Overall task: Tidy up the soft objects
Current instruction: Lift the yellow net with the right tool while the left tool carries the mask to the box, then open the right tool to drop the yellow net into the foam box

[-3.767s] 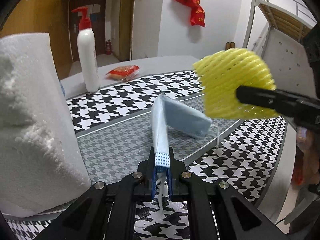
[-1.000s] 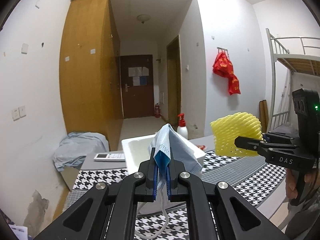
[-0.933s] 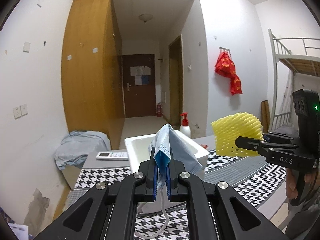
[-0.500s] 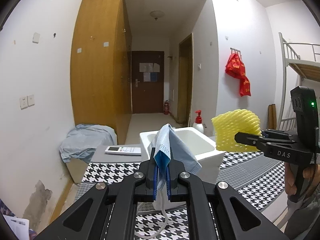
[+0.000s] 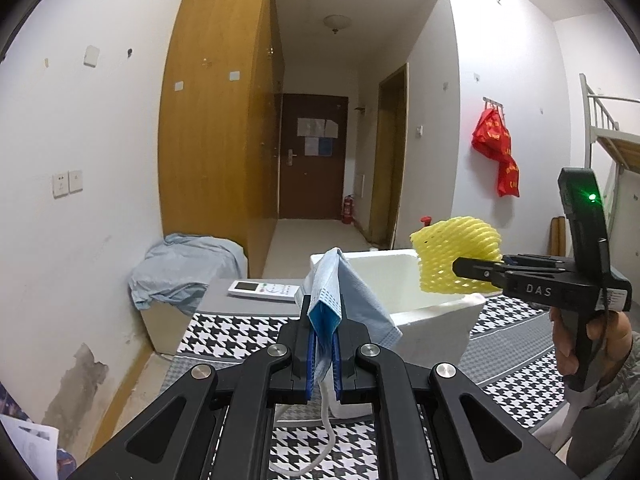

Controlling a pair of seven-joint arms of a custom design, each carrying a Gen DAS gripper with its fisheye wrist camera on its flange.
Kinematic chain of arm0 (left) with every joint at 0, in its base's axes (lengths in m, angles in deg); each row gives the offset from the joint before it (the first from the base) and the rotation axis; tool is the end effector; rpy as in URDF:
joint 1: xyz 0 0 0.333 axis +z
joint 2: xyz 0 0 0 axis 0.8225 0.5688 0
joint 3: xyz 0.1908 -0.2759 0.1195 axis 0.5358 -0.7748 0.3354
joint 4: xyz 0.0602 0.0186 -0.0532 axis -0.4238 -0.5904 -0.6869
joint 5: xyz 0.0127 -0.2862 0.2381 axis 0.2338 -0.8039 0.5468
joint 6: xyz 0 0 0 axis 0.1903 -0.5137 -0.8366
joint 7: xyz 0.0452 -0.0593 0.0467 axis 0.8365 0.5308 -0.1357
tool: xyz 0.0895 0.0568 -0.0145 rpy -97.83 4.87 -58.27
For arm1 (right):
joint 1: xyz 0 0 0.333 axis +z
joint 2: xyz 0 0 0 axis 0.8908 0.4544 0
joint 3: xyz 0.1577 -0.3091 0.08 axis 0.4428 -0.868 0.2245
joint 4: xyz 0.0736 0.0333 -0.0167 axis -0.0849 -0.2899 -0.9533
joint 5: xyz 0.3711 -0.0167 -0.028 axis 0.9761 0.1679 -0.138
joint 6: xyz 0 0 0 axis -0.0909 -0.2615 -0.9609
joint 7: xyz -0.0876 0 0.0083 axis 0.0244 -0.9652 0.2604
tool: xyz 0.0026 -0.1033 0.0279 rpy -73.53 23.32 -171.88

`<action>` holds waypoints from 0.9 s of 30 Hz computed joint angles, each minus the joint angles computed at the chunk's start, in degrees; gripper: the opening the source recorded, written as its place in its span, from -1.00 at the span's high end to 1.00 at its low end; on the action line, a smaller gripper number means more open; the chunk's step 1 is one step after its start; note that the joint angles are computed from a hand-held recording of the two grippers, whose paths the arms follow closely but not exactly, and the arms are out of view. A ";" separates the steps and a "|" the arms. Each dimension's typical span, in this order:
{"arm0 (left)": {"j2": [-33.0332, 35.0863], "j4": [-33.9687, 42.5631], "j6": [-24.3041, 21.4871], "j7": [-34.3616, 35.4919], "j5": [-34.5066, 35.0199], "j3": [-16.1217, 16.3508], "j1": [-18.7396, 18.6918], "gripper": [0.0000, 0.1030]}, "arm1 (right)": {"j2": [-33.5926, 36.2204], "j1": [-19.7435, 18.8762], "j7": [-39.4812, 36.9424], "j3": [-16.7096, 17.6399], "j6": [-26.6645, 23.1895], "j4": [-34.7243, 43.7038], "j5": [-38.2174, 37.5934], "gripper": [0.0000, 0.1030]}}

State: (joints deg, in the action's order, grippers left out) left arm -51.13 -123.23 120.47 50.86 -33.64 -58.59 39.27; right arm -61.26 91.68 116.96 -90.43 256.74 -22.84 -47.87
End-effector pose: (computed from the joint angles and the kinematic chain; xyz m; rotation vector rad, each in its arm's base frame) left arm 0.6062 -0.3005 0.5781 -1.1387 1.8410 -1.3743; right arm 0.6158 0.2628 0.5890 -1.5749 1.3996 -0.7780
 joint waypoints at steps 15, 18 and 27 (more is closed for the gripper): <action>0.47 0.78 -0.45 -0.62 -0.99 1.90 -0.93 0.86 | 6.36 -2.99 -15.34 5.02 -7.67 8.29 17.35 -0.04; 0.11 0.51 -0.23 -0.55 -1.70 3.87 -2.58 0.86 | 6.92 -1.63 -14.14 3.30 -7.79 8.98 16.96 -0.36; -1.04 -0.35 0.98 0.55 -5.03 8.75 -6.58 0.86 | 6.72 -1.20 -13.98 2.79 -7.15 8.71 17.25 -0.62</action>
State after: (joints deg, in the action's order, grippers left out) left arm -52.17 -123.58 121.45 51.41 -38.67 -49.85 32.69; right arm -54.54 90.48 102.97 -87.64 249.59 -14.12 -30.62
